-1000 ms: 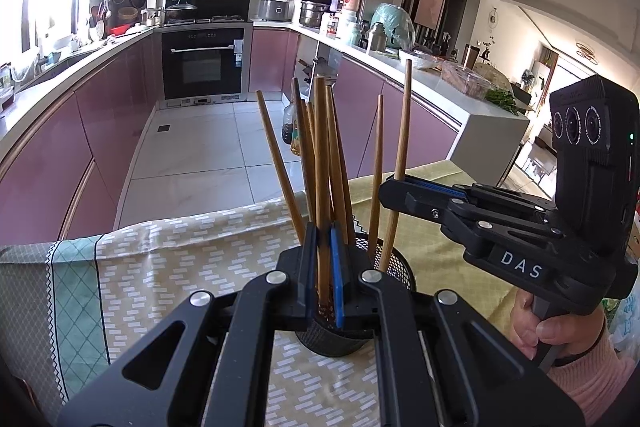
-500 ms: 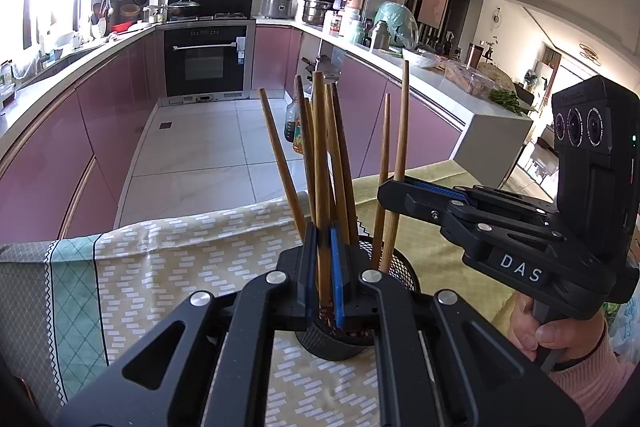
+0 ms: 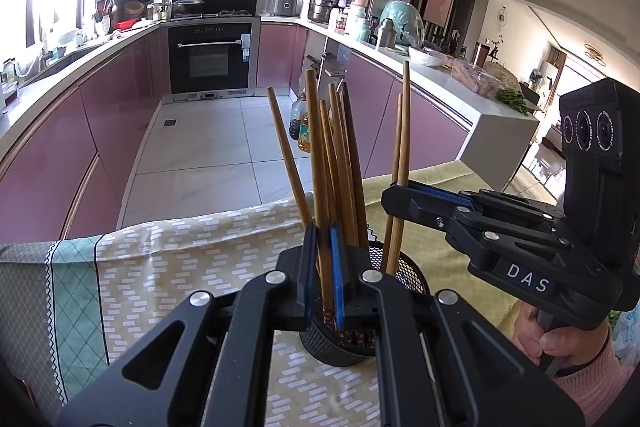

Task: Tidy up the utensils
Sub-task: 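Push both chopsticks down into the mesh holder among the others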

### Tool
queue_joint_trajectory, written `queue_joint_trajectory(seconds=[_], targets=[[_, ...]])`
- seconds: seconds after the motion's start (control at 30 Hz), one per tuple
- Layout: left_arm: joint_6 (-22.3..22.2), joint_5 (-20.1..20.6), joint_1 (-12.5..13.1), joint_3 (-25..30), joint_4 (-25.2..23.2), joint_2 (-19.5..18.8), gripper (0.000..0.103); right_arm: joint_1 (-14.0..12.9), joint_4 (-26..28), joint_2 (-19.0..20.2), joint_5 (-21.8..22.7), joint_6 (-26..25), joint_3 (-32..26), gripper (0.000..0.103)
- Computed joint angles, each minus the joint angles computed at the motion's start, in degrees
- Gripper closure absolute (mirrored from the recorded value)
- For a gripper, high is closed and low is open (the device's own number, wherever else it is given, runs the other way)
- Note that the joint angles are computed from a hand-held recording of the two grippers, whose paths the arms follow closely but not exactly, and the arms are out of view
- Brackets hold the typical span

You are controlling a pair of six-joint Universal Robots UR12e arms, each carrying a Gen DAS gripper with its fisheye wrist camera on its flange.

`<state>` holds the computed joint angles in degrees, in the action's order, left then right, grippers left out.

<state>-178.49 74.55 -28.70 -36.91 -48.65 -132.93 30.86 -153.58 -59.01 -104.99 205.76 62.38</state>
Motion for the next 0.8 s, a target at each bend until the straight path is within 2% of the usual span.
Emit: queue_joint_trajectory(seconds=[0.8], targets=[[-0.61, 0.57, -0.28, 4.28, -3.07, -2.46, 0.095, -0.26, 1.50, 1.11, 0.57, 0.12, -1.58, 0.097]])
